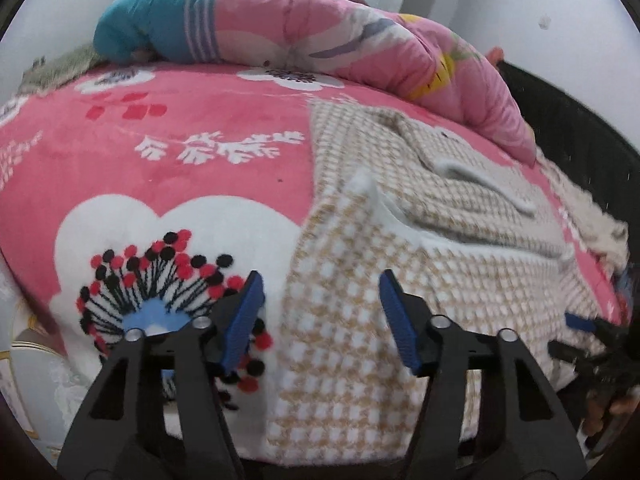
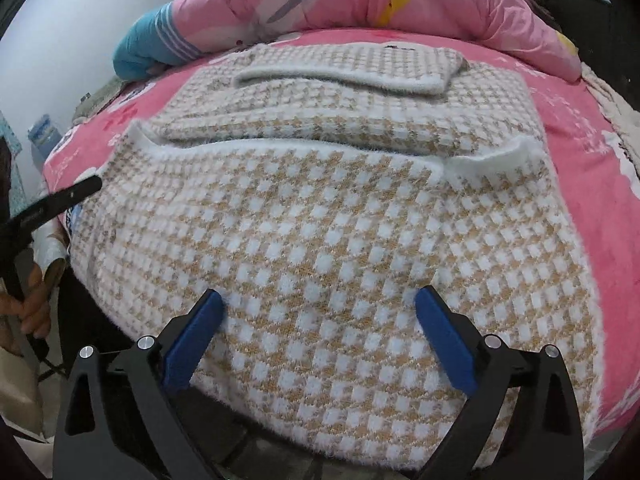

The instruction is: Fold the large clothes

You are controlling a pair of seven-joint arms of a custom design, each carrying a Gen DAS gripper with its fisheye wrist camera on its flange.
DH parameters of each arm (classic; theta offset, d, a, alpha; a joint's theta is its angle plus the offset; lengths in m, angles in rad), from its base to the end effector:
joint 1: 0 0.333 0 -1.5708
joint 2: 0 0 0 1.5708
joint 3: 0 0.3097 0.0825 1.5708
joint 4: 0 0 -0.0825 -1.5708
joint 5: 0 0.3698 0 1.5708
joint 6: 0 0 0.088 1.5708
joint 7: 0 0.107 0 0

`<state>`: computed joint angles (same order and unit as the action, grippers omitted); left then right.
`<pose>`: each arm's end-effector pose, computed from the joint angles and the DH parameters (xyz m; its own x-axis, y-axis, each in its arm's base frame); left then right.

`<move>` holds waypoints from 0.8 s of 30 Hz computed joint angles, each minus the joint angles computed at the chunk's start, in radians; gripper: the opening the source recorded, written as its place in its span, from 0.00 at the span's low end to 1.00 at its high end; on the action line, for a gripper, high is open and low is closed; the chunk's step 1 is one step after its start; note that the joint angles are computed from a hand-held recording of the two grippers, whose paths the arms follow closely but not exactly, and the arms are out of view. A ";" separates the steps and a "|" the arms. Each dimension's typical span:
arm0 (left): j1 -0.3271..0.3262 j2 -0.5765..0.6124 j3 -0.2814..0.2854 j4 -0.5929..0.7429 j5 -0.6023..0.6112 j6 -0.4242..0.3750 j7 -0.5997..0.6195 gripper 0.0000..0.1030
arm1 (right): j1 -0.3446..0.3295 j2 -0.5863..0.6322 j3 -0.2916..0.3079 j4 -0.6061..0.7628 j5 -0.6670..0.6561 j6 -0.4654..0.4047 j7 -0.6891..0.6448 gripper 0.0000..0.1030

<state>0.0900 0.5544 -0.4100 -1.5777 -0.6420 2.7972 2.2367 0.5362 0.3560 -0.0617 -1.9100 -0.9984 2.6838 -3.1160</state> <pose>0.7047 -0.1442 0.4077 -0.4155 -0.8546 0.3115 -0.7117 0.0922 -0.6964 0.5528 0.3170 0.3476 -0.2480 -0.9645 -0.0910 -0.7144 0.2455 -0.6552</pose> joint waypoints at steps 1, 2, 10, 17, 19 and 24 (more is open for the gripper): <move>0.003 0.014 -0.001 0.020 -0.001 -0.014 -0.004 0.46 | 0.000 0.000 -0.001 0.000 -0.001 0.002 0.002 0.92; 0.009 0.031 -0.009 0.046 -0.006 -0.032 0.002 0.42 | 0.000 0.001 -0.002 0.000 -0.003 0.002 0.005 0.92; -0.007 0.101 -0.008 0.166 -0.003 -0.137 0.074 0.33 | -0.001 0.016 0.004 0.021 0.028 -0.014 -0.026 0.93; 0.051 0.160 -0.067 0.273 -0.070 -0.302 0.143 0.33 | 0.004 0.024 -0.007 0.029 0.040 -0.008 -0.038 0.93; 0.083 0.158 -0.090 0.272 -0.135 -0.367 0.206 0.33 | 0.004 0.026 -0.007 0.031 0.044 -0.007 -0.044 0.94; -0.012 0.185 0.012 0.333 -0.091 -0.380 0.142 0.33 | 0.003 0.035 -0.010 0.040 0.063 -0.008 -0.068 0.94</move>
